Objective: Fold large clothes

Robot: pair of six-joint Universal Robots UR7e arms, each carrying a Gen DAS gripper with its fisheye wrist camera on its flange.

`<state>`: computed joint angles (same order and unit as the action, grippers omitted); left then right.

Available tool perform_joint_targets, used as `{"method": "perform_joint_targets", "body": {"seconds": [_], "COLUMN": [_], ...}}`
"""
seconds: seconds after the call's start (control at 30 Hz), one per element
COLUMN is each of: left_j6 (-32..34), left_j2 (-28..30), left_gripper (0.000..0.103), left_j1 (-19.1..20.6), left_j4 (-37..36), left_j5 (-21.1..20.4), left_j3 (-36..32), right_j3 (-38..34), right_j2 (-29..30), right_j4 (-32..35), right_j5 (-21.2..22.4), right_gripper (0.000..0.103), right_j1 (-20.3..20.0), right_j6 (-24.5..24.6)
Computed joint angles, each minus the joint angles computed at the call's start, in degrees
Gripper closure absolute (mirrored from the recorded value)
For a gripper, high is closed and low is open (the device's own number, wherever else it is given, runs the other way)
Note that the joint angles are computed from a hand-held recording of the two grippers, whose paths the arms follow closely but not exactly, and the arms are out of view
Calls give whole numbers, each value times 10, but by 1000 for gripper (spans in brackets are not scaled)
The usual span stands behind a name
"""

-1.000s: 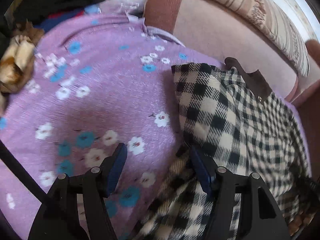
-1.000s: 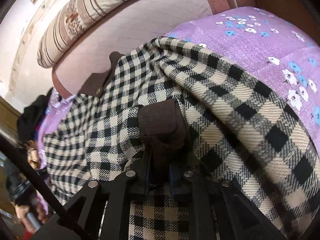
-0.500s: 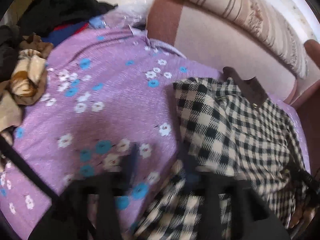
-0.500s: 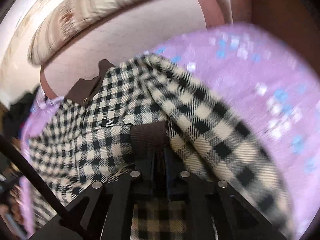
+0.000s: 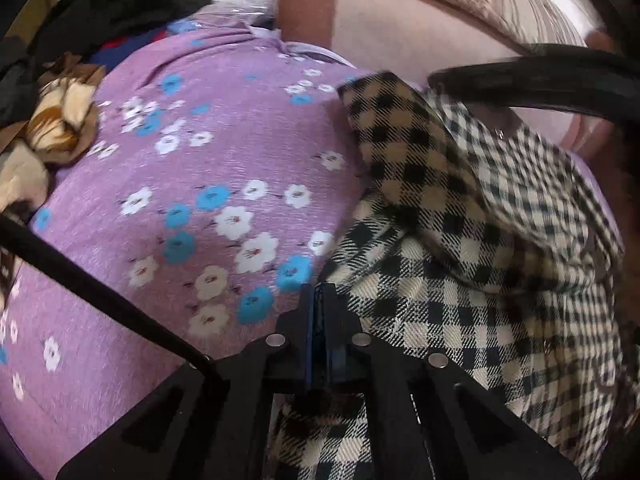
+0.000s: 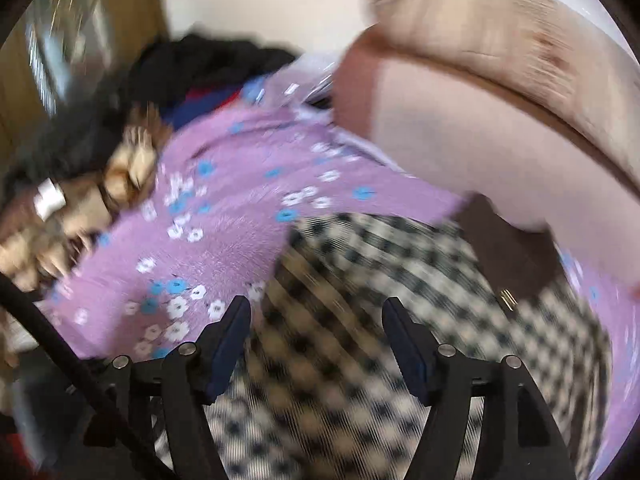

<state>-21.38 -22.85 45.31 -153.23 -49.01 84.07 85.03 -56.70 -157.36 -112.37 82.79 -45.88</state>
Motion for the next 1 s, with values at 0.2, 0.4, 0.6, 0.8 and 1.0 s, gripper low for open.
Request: {"method": "perform_joint_targets", "body": {"seconds": [0.2,0.4,0.6,0.8,1.0], "left_j6": [-60,-112,-128,-109,-101], "left_j2": [-36,-71,-76,-68,-65], "left_gripper": [103,103,103,101,58], "left_j1": [-4,5,5,-11,-22], "left_j4": [13,16,17,17,14], "left_j5": [5,5,13,49,61], "left_j3": [40,71,71,61,62], "right_j3": [-130,-185,-275,-197,-36], "right_j2": [111,153,211,143,-56], "right_j4": [122,48,54,36,16], "right_j5": [-142,-167,-154,-79,18], "right_gripper": [97,98,94,58,44], "right_j1": [23,36,30,16,-52], "right_j6": [-13,-58,16,60,112]}}
